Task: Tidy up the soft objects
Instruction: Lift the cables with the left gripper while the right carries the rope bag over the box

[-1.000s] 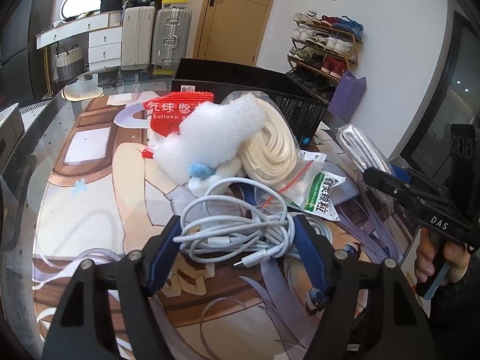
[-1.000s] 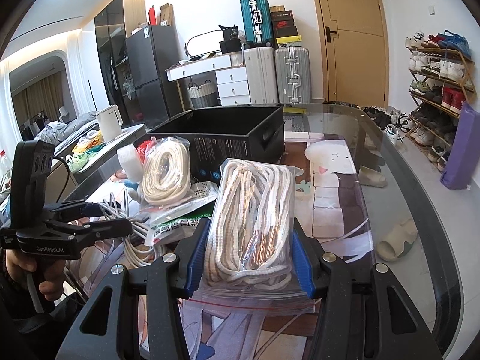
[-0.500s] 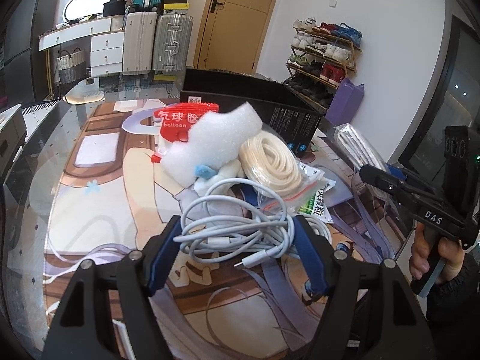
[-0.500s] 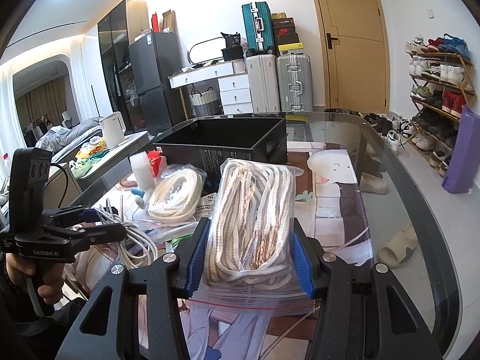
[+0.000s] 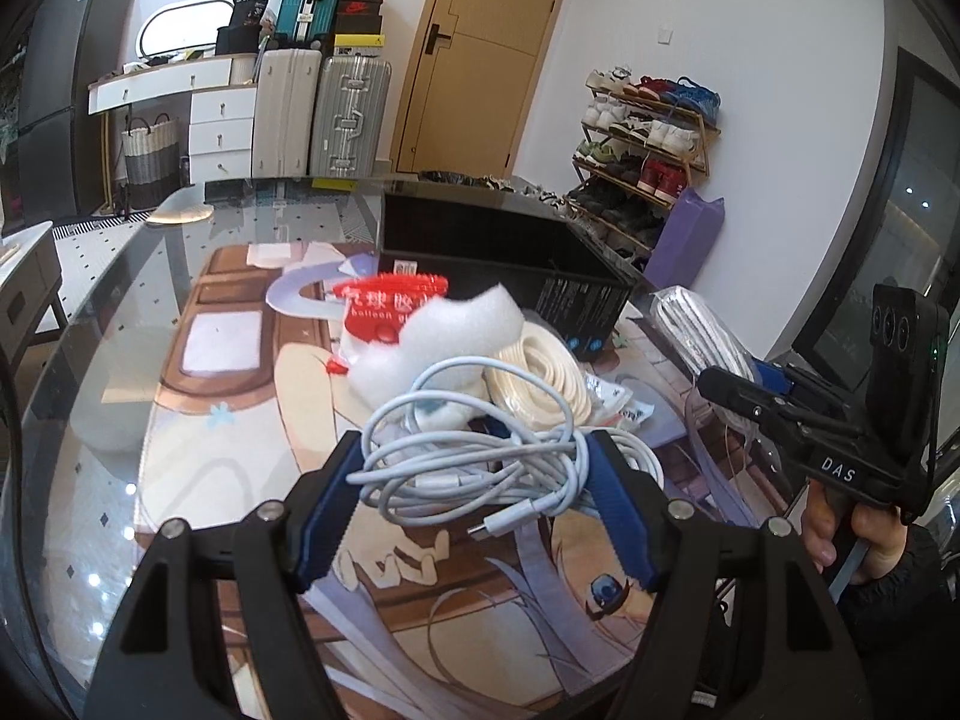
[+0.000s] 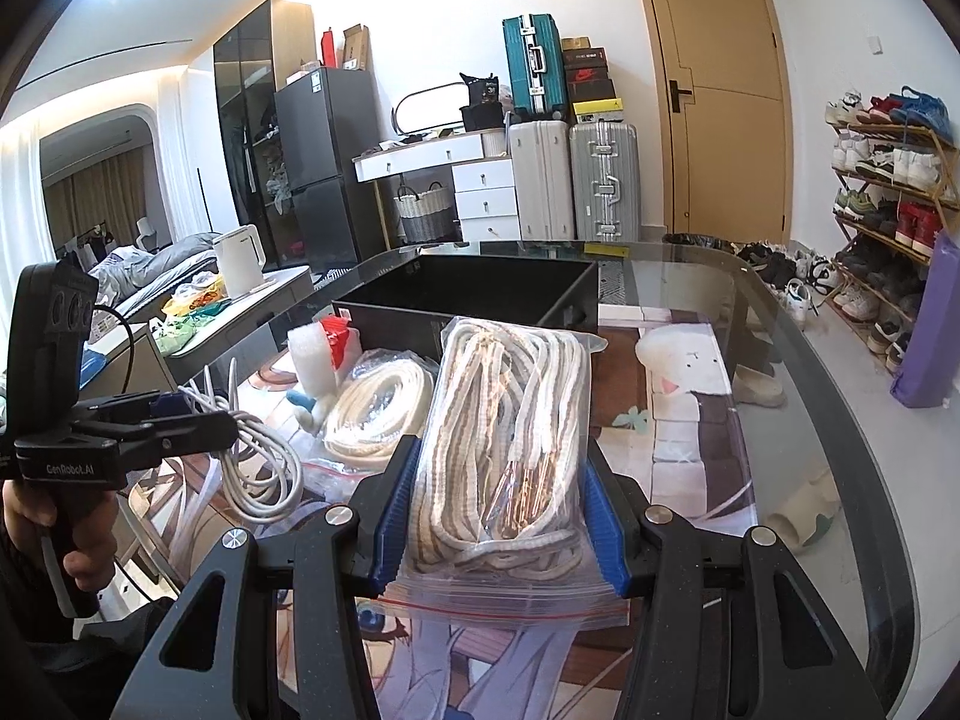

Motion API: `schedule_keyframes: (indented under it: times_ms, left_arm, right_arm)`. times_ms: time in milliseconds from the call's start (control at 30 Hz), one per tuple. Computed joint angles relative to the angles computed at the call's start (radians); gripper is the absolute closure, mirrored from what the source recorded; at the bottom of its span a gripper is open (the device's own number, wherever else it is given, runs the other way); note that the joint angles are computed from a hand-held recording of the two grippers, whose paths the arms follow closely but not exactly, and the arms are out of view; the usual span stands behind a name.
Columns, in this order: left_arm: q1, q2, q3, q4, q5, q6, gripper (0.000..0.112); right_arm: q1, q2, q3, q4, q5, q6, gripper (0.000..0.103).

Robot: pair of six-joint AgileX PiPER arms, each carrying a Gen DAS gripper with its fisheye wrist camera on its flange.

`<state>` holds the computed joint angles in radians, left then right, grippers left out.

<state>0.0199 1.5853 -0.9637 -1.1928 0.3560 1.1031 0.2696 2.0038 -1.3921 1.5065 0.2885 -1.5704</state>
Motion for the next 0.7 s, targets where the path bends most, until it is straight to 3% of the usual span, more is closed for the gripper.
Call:
schedule_keyframes:
  times_ms: [333, 700]
  left_arm:
    - [-0.006, 0.007, -0.092, 0.111, -0.015, -0.106, 0.040]
    - [-0.019, 0.066, -0.241, 0.308, -0.030, -0.305, 0.040]
  right_arm:
    - [0.028, 0.012, -0.092, -0.228, 0.006, 0.227, 0.052]
    - [0.058, 0.090, -0.312, -0.729, 0.040, 0.726, 0.052]
